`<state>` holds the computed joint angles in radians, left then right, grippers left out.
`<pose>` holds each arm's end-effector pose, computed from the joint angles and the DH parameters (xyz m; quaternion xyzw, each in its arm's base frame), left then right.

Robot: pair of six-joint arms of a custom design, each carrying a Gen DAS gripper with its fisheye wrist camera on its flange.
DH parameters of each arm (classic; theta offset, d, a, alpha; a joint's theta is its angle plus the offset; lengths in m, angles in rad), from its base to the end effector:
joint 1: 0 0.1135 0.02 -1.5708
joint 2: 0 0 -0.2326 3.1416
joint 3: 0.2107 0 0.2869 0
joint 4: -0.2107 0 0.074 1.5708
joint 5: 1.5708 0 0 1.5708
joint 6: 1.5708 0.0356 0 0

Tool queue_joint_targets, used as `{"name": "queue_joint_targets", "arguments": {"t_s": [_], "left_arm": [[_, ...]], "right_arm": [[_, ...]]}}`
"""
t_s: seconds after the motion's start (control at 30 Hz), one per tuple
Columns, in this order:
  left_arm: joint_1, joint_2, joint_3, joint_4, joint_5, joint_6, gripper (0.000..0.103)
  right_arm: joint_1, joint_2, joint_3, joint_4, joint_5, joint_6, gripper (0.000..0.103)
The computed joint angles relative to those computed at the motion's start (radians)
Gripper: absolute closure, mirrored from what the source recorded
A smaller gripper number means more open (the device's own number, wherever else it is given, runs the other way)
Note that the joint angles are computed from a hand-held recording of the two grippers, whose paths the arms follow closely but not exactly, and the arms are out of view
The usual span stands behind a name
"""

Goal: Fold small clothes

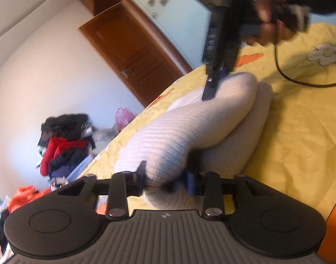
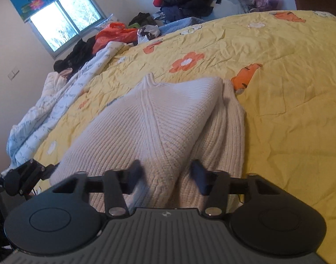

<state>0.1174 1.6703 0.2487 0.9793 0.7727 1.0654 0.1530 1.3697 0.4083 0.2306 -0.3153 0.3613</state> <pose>0.2354 0.0027 0.0338 0.5366 0.6044 0.0118 0.5887 0.2589 0.0511 0.0737 0.0301 0.9035 0.2411 0.3530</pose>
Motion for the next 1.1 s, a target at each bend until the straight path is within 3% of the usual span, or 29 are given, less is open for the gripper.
{"name": "queue_joint_targets", "arguments": {"t_s": [0.1,0.17,0.2,0.23,0.3,0.37,0.43,0.47,0.53,0.57,0.6,0.67,0.7,0.73,0.8,0.9,0.97,1.03,1.1], "left_arm": [[0.016,-0.019,-0.021,-0.023,0.028,0.067,0.080],[0.029,0.110,-0.003,0.096,0.035,0.138,0.080],[0.032,0.231,0.013,0.245,0.043,0.140,0.080],[0.031,0.302,0.026,0.321,0.042,0.155,0.080],[0.044,0.293,0.028,0.317,0.068,0.134,0.079],[0.108,0.132,0.032,0.086,0.166,0.121,0.077],[0.192,-0.003,0.060,-0.174,0.267,0.163,0.075],[0.229,-0.073,0.098,-0.382,0.293,0.231,0.074],[0.286,-0.164,0.232,-0.865,0.307,0.382,0.070],[0.302,-0.157,0.313,-1.033,0.303,0.400,0.067],[0.314,-0.129,0.380,-1.121,0.299,0.373,0.064],[0.295,-0.053,0.508,-1.169,0.263,0.159,0.047],[0.279,0.004,0.572,-1.154,0.243,0.002,0.025],[0.262,0.061,0.627,-1.122,0.227,-0.154,0.013],[0.225,0.212,0.784,-1.142,0.203,-0.432,0.013],[0.177,0.462,1.064,-1.343,0.250,-0.658,0.013],[0.133,0.567,1.173,-1.416,0.273,-0.743,0.014],[0.087,0.643,1.260,-1.504,0.283,-0.717,0.012],[0.066,0.668,1.257,-1.443,0.311,-0.770,0.013]], "right_arm": [[0.008,-0.115,-0.002,-0.109,0.052,-0.066,0.079],[-0.007,-0.130,-0.007,-0.139,0.069,-0.101,0.081],[-0.008,-0.079,0.005,-0.134,0.078,-0.114,0.081],[-0.021,-0.009,-0.002,-0.067,0.061,-0.109,0.081],[-0.044,0.006,-0.026,0.001,0.022,-0.071,0.079],[-0.042,-0.012,-0.045,0.014,0.030,-0.035,0.069],[-0.063,-0.033,-0.070,0.043,-0.014,0.004,0.049],[-0.081,-0.061,-0.084,0.044,-0.046,0.029,0.042],[-0.123,-0.147,-0.140,0.093,-0.079,0.107,0.005],[-0.149,-0.179,-0.175,0.155,-0.090,0.146,0.000],[-0.187,-0.173,-0.200,0.246,-0.124,0.182,0.001],[-0.265,-0.053,-0.165,0.352,-0.213,0.224,0.001],[-0.286,0.026,-0.121,0.359,-0.225,0.239,0.001],[-0.298,0.122,-0.063,0.357,-0.230,0.248,0.001],[-0.306,0.279,0.038,0.354,-0.248,0.241,0.002],[-0.282,0.447,0.157,0.357,-0.271,0.265,0.002],[-0.259,0.501,0.197,0.373,-0.301,0.264,0.002],[-0.224,0.532,0.238,0.361,-0.303,0.244,0.002],[-0.188,0.533,0.267,0.319,-0.271,0.198,0.002]]}}
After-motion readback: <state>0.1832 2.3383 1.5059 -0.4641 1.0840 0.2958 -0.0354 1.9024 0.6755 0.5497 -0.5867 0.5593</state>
